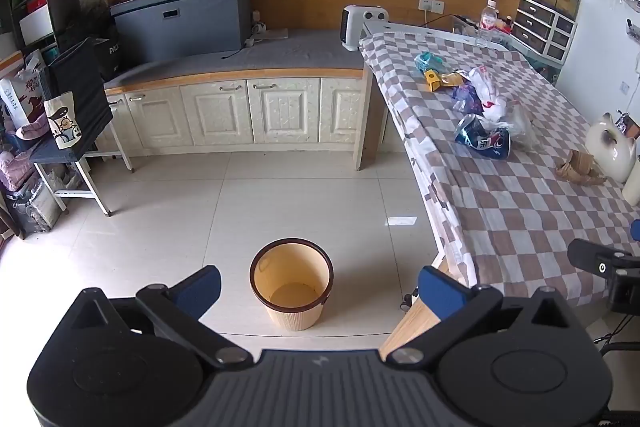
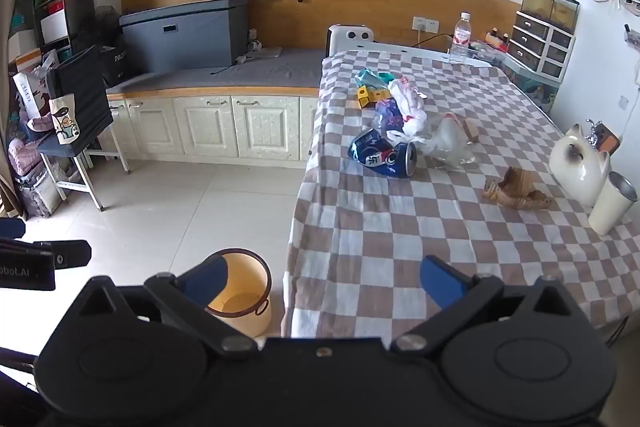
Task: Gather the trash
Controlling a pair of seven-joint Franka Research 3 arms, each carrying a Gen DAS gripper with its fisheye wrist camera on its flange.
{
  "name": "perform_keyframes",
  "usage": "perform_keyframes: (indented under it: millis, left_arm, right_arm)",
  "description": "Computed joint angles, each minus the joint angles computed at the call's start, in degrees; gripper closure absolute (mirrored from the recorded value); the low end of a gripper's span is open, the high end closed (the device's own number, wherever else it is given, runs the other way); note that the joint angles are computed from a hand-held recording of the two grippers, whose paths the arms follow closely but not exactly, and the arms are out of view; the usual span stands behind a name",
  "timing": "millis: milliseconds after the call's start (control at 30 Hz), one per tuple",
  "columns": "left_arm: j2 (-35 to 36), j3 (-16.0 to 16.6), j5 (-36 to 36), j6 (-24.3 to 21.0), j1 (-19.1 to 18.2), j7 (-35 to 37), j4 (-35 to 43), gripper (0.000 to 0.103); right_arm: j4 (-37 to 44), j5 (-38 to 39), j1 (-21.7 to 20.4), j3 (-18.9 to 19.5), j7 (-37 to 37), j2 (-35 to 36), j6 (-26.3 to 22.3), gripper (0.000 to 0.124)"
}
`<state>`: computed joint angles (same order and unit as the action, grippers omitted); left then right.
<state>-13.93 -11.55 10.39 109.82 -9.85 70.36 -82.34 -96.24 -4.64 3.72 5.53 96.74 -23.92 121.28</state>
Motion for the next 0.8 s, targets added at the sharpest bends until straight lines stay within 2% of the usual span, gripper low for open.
perform_keyframes:
  millis: [800]
  left_arm:
    - [0.02, -0.09, 0.23, -0.07, 0.04, 0.01, 0.03, 0.000]
  right_arm:
    - [-0.45, 0.08, 0.17, 0.33, 0.54, -0.77, -0.55, 0.021]
